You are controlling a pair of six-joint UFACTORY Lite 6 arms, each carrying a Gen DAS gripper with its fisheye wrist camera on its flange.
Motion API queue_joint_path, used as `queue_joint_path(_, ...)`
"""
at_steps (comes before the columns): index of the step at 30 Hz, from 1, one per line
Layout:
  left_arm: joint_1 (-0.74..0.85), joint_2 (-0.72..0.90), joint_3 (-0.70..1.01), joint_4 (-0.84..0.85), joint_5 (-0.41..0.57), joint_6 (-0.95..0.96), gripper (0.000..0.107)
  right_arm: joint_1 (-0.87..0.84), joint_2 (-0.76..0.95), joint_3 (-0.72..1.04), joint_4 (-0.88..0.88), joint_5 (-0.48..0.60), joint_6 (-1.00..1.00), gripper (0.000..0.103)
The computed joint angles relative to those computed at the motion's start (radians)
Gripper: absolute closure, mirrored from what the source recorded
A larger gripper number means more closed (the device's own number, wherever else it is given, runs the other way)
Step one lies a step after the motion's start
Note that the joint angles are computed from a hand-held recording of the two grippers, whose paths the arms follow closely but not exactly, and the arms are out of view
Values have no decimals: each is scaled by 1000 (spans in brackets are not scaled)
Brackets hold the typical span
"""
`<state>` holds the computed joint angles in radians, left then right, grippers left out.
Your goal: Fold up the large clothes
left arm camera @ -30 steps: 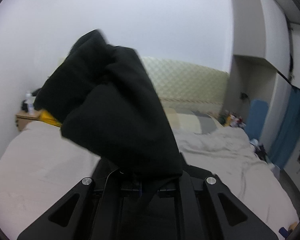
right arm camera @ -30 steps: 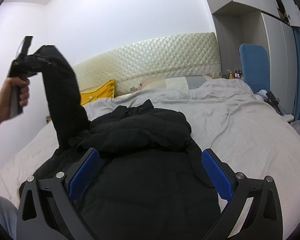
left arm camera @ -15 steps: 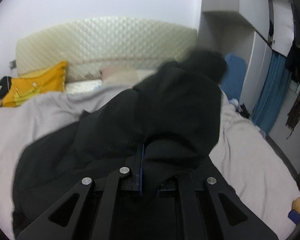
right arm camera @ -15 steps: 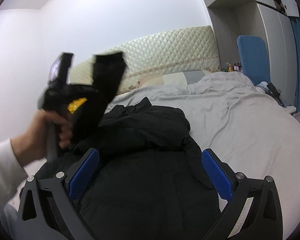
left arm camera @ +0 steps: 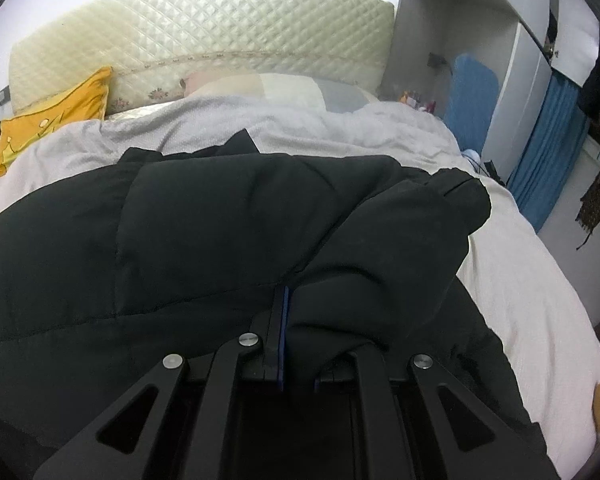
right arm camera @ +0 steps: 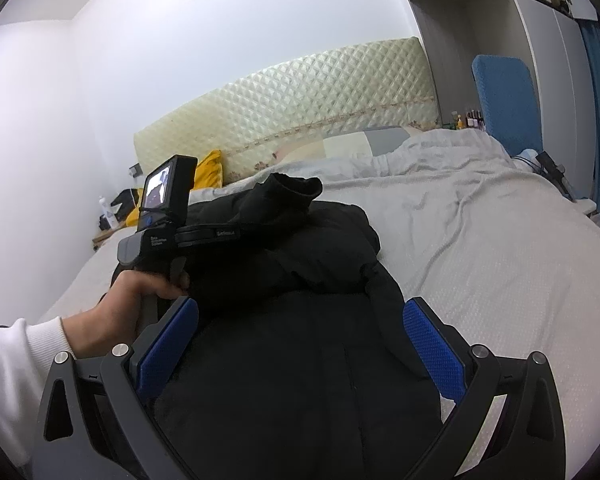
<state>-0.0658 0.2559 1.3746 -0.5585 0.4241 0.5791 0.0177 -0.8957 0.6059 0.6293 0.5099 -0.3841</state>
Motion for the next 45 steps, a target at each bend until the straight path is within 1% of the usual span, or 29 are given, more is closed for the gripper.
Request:
queue_joint_path(1,5,14,15,5,8,4,97,6,2,0,-12,-4,11,0)
queue_joint_path(5,-10,22,54,159,49,-122,97,73,-1,6,-149,-38,147,0)
queue_joint_path(8,-1,-26,40,155,74,-125,94,102,-8,-2,-206,-55,204,0)
queue_joint_path(9,5,-55,23,146,78,-113,88,107,-9,-2,-218,-58,215,0)
queue_joint_path(10,9,-72,12,138,82,-102,76,113,-12,-2,-230,-62,225,0)
queue_joint_path(11,16,-105,-8,128,90,-86,69,122,-19,-5,-245,-66,239,0)
queue_joint_path(13,32,-197,-74,107,81,-49,38,132,-25,-6,-252,-69,242,0)
queue_joint_path(15,70,-283,-130,20,89,46,25,146,-17,6,-258,-76,247,0)
queue_joint_path(18,138,-356,-135,-30,152,92,25,162,53,67,-206,-82,223,0)
queue_joint_path(20,209,-402,-119,-69,198,135,25,213,105,136,-293,-104,304,0)
queue_joint_path(22,289,-421,-75,-95,253,162,25,249,168,218,-350,-119,352,0)
queue_joint_path(23,323,-421,-50,-101,276,172,25,274,195,253,-408,-131,408,0)
queue_joint_path(25,399,-401,22,-100,321,188,25,314,280,349,-488,-152,463,0)
queue_joint_path(26,431,-387,52,-103,335,202,25,340,315,383,-557,-159,519,0)
queue_joint_path(27,460,-371,81,-106,343,215,25,362,381,452,-612,-162,549,0)
queue_joint_path(31,566,-254,206,-124,374,242,25,388,627,710,-641,-156,562,0)
queue_joint_path(34,595,-172,246,-119,354,245,25,372,790,853,-519,-161,459,0)
queue_joint_path(36,602,-111,255,-118,322,256,25,362,886,915,-478,-166,428,2)
queue_joint_path(37,600,-85,254,-121,306,262,25,354,943,940,-427,-176,383,3)
queue_joint_path(38,598,-58,258,-122,294,267,25,356,967,943,-417,-183,378,5)
queue_joint_path(39,592,-34,260,-120,277,270,25,353,1020,956,-391,-198,352,9)
queue_joint_path(41,576,24,263,-121,226,286,25,351,1089,958,-339,-224,299,14)
queue_joint_path(42,570,58,271,-122,202,296,25,353,1124,958,-325,-236,283,16)
queue_joint_path(45,557,151,304,-120,163,300,25,343,1233,956,-265,-279,232,16)
